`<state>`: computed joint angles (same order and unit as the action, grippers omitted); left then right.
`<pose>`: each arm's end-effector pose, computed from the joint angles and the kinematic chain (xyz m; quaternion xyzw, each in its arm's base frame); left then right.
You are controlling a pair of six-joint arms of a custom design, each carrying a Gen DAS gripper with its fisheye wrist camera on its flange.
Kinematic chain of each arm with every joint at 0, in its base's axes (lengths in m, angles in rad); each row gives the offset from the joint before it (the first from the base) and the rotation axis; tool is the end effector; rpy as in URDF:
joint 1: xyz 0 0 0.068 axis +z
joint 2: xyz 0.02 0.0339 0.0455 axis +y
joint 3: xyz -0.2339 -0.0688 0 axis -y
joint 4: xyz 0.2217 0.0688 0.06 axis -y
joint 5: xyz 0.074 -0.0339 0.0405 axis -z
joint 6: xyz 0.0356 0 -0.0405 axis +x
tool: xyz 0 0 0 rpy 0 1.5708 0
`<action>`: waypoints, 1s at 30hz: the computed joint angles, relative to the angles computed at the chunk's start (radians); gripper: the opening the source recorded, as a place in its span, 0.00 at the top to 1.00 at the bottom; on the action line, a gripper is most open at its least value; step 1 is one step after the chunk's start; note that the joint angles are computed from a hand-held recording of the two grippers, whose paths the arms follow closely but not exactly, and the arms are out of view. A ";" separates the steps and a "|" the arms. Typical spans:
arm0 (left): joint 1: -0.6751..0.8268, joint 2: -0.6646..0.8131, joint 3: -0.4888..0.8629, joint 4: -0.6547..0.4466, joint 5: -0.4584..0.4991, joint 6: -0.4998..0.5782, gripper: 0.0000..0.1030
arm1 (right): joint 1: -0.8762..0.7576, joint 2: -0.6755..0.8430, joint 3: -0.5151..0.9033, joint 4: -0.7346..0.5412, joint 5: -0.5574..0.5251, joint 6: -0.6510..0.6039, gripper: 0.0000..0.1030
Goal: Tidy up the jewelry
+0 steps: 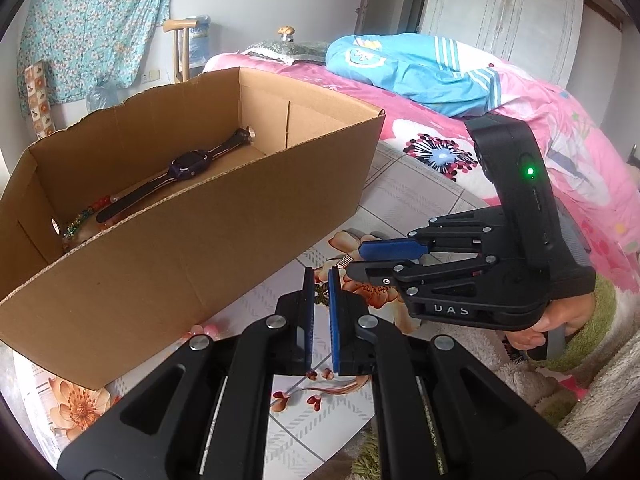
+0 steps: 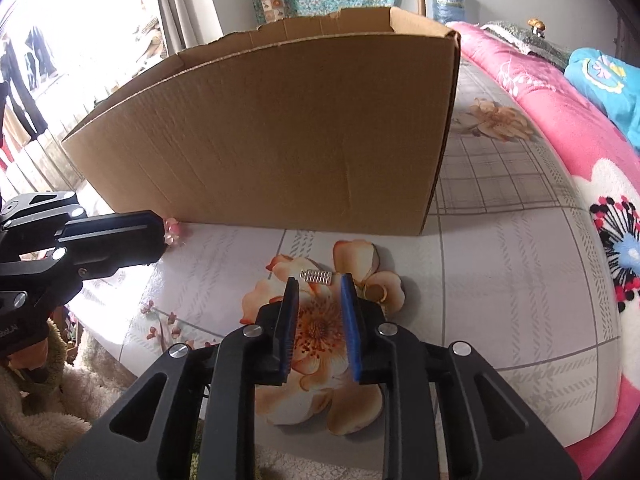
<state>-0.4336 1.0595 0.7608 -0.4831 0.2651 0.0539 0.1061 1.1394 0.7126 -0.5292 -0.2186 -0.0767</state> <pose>0.1884 -0.0975 0.2332 0.2701 0.8758 -0.1917 0.3511 0.2096 0.0301 0.2000 -0.1193 0.9405 0.1084 0.2992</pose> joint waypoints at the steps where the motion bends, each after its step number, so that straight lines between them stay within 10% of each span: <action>1: 0.004 0.001 0.000 0.000 0.003 -0.001 0.94 | 0.012 0.002 -0.002 0.014 0.020 0.007 0.78; 16: 0.050 0.024 -0.006 0.010 0.041 0.008 0.94 | 0.061 0.061 0.022 0.062 0.088 0.033 0.87; 17: 0.052 0.022 -0.006 0.010 0.042 0.010 0.94 | 0.056 0.049 0.015 0.061 0.078 0.036 1.00; 30: 0.060 0.008 -0.016 0.009 0.046 0.012 0.94 | -0.014 -0.002 0.039 -0.035 0.012 0.016 0.87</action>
<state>-0.3740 1.0675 0.7448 -0.4739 0.3111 0.0657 0.0916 1.1379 0.7512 -0.5644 -0.2063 -0.0611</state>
